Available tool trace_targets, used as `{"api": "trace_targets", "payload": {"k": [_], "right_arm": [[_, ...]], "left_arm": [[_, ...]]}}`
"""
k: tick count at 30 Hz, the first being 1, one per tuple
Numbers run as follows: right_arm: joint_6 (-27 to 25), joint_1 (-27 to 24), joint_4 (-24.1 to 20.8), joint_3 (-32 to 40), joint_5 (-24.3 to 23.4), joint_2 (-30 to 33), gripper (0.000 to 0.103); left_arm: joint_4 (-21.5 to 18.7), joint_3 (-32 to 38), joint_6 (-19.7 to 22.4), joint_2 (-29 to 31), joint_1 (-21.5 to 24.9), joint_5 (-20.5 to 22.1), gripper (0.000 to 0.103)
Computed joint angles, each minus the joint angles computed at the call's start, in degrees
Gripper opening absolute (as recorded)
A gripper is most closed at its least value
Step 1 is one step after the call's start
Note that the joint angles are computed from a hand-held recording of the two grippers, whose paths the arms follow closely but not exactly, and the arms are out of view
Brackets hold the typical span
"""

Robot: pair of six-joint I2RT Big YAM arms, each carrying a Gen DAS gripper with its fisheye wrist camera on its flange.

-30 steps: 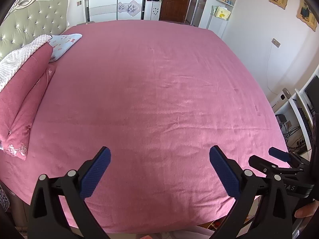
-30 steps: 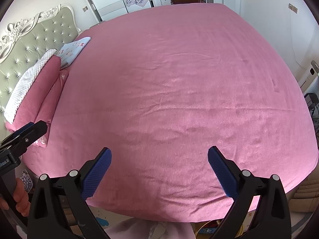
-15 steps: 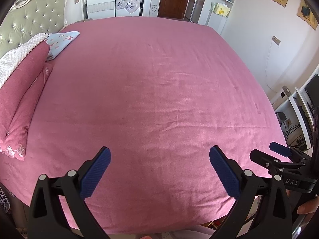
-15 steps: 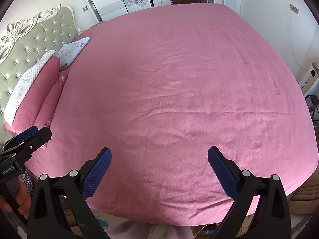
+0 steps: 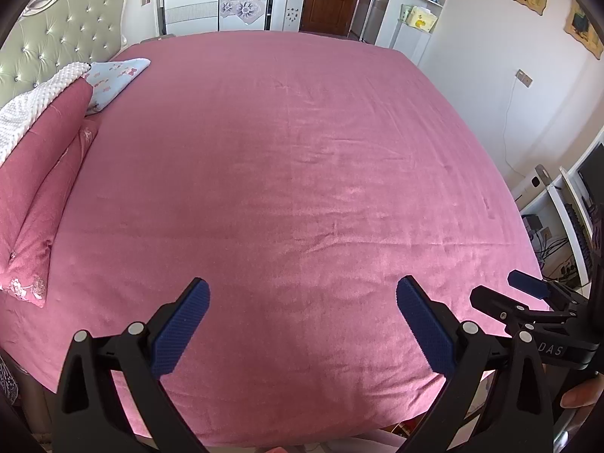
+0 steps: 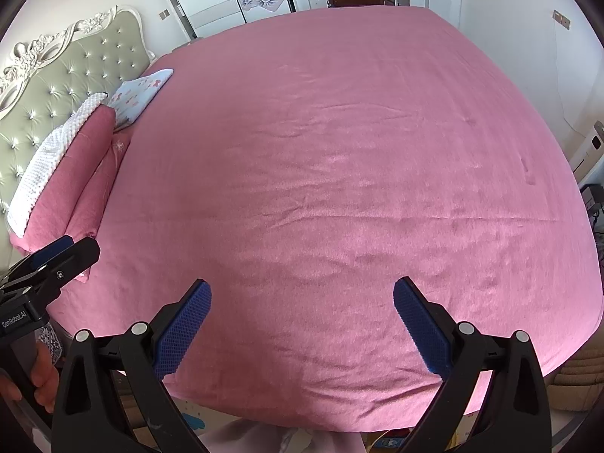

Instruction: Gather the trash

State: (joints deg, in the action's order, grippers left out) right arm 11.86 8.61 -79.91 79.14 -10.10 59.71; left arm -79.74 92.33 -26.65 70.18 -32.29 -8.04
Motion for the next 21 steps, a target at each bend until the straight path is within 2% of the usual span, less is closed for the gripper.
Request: {"api": "trace_targets", "payload": {"k": [9, 13, 17, 21], "right_arm": [[0.2, 0.0, -0.1, 0.5, -0.1, 0.2, 0.094], [0.2, 0.0, -0.2, 0.5, -0.1, 0.2, 0.094], [-0.1, -0.1, -0.4, 0.4, -0.1, 0.0, 0.094], [-0.2, -0.3, -0.4, 0.2, -0.3, -0.4, 0.094]], "left_arm": [[0.5, 0.7, -0.2, 0.2, 0.3, 1.0, 0.099], [1.1, 0.4, -2.2, -0.4, 0.5, -0.2, 0.099], [0.7, 0.4, -2.3, -0.7, 0.0, -2.4, 0.099], [0.7, 0.5, -3.0, -1.1, 0.2, -1.5, 0.099]]}}
